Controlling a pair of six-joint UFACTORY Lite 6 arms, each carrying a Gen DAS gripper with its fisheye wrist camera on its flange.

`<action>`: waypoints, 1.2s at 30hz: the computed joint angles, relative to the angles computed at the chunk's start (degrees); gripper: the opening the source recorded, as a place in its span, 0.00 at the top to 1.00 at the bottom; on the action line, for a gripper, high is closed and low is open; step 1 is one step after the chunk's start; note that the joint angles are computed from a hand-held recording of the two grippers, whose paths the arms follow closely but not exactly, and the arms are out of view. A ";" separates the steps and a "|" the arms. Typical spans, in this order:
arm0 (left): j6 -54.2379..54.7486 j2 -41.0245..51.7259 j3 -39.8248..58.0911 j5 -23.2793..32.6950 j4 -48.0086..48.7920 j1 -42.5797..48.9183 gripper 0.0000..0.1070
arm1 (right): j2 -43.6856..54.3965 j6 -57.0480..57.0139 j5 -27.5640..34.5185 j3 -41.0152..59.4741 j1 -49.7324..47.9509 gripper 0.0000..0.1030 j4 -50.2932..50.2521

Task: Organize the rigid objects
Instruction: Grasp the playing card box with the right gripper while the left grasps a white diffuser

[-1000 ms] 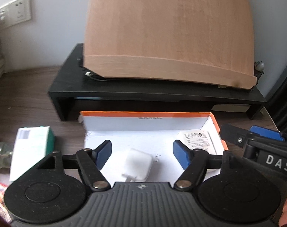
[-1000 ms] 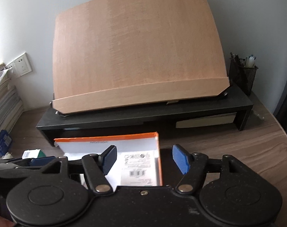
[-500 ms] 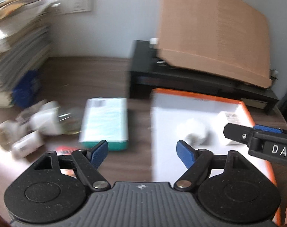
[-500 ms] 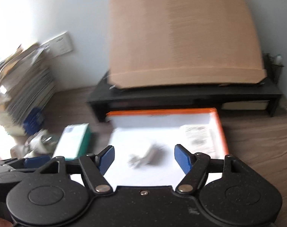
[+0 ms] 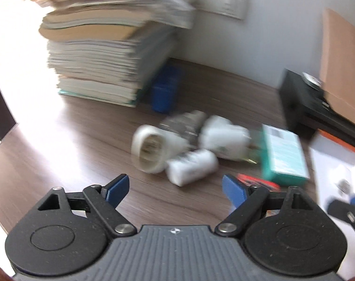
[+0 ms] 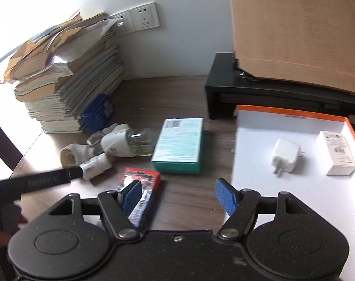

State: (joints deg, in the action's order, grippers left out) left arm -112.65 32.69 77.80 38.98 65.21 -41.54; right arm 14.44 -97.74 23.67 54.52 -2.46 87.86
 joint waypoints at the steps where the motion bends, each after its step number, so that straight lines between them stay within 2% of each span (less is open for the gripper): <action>1: -0.69 -0.61 -1.25 -0.98 1.19 1.55 0.14 | -0.61 -0.45 -0.76 -0.84 0.96 0.19 1.13; 6: -1.30 0.53 -1.80 -7.26 6.26 8.41 0.10 | -3.31 -2.44 -4.21 -4.19 4.40 0.19 6.01; 12: 3.31 6.11 2.39 -17.37 7.23 14.69 0.08 | -4.11 -5.56 -7.56 -6.07 7.16 0.19 12.81; 15: -0.78 7.88 2.65 -21.89 11.75 16.98 0.07 | -3.68 -7.66 -9.01 -6.27 8.62 0.19 16.36; 17: -4.54 8.91 2.82 -22.16 17.85 17.12 0.06 | -2.97 -8.31 -9.75 -5.96 9.69 0.19 17.92; 19: -5.03 9.68 2.97 -21.23 22.20 16.43 0.11 | -2.04 -8.64 -10.19 -5.45 10.70 0.19 19.03; 21: -9.97 9.28 1.38 -20.22 29.81 15.79 0.32 | -1.08 -9.72 -10.86 -4.84 12.06 0.19 20.89; 23: -12.04 8.30 -0.14 -20.16 32.73 15.71 0.32 | -0.16 -10.11 -11.14 -4.22 13.29 0.19 21.66; 28: -25.84 3.41 -6.57 -20.50 42.65 16.64 0.32 | 2.69 -7.14 -10.81 -2.09 15.49 0.19 19.66; 30: -28.65 1.71 -8.71 -19.68 45.19 16.84 0.32 | 4.34 -2.66 -10.27 -0.72 16.06 0.19 16.24; 31: -30.20 0.48 -10.21 -19.39 46.79 16.90 0.37 | 5.13 -1.06 -10.14 -0.10 16.48 0.19 15.25; 36: -34.02 -5.48 -17.14 -17.91 50.27 16.62 0.38 | 10.15 2.98 -12.04 4.22 19.64 0.15 13.67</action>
State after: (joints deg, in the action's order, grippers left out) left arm -146.68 27.22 60.66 21.07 115.48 -24.93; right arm 24.59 -94.76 11.63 58.74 17.18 101.53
